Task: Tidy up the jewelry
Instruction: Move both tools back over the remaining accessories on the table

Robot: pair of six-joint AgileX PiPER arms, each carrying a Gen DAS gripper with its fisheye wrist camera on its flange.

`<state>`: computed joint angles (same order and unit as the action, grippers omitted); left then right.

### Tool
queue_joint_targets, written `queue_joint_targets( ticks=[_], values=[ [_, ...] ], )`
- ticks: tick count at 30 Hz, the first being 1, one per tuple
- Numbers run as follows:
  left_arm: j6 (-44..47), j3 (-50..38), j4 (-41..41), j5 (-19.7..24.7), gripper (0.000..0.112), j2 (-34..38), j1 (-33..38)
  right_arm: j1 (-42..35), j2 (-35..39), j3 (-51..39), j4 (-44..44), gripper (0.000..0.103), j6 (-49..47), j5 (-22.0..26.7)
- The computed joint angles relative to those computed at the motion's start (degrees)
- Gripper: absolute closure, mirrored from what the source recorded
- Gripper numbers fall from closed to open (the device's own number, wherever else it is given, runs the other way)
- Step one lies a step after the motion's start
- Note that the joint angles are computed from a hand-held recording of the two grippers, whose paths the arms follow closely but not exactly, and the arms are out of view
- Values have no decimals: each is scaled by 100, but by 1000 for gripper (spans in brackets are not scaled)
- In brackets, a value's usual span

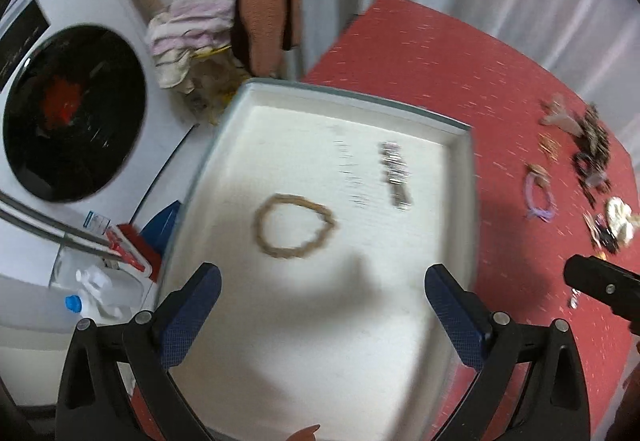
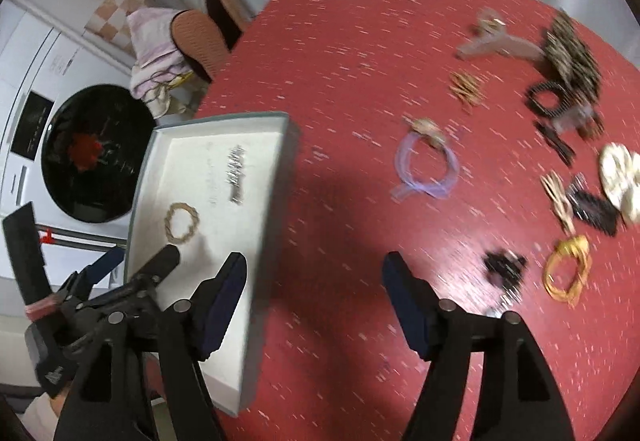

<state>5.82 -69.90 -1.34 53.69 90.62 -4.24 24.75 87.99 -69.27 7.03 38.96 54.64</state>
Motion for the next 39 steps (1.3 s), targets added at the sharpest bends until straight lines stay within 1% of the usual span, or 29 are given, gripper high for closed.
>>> queue_joint_targets(
  ticks=[5, 7, 11, 14, 15, 20, 23, 27, 30, 35, 39],
  values=[
    [-276, -22, 28, 302, 10, -287, -730, -381, -844, 844, 12, 27, 111, 130],
    [-475, -25, 91, 361, 10, -348, -1021, -546, -1137, 1107, 1, 24, 112, 211],
    [-701, -61, 104, 425, 10, -352, -1541, -956, -1741, 1639, 9, 23, 6, 403],
    [-845, -128, 51, 498, 10, -266, -1898, -1410, -2196, 1992, 70, 23, -205, 591],
    [-878, -160, 24, 529, 10, -225, -2014, -1562, -2324, 2087, 88, 21, -281, 651],
    [-1481, -215, 442, 548, 10, -77, -2604, -2406, -2801, 2479, 202, 18, -784, 901],
    [-1694, -327, 474, 604, 10, 98, -2775, -2882, -2965, 2620, 275, 18, -1125, 997],
    [-1859, -461, 498, 633, 10, 291, -2893, -3776, -3148, 2837, 643, 17, -1867, 1131],
    [-1960, -578, 527, 638, 10, 435, -2968, -4125, -3146, 2884, 613, 17, -2195, 1189],
    [-2157, -825, 609, 607, 10, 771, -3022, -4333, -2962, 2930, 588, 17, -2478, 1125],
    [-2293, -1171, 669, 550, 10, 1168, -3024, -4165, -2696, 2902, 463, 17, -2407, 841]
  ],
)
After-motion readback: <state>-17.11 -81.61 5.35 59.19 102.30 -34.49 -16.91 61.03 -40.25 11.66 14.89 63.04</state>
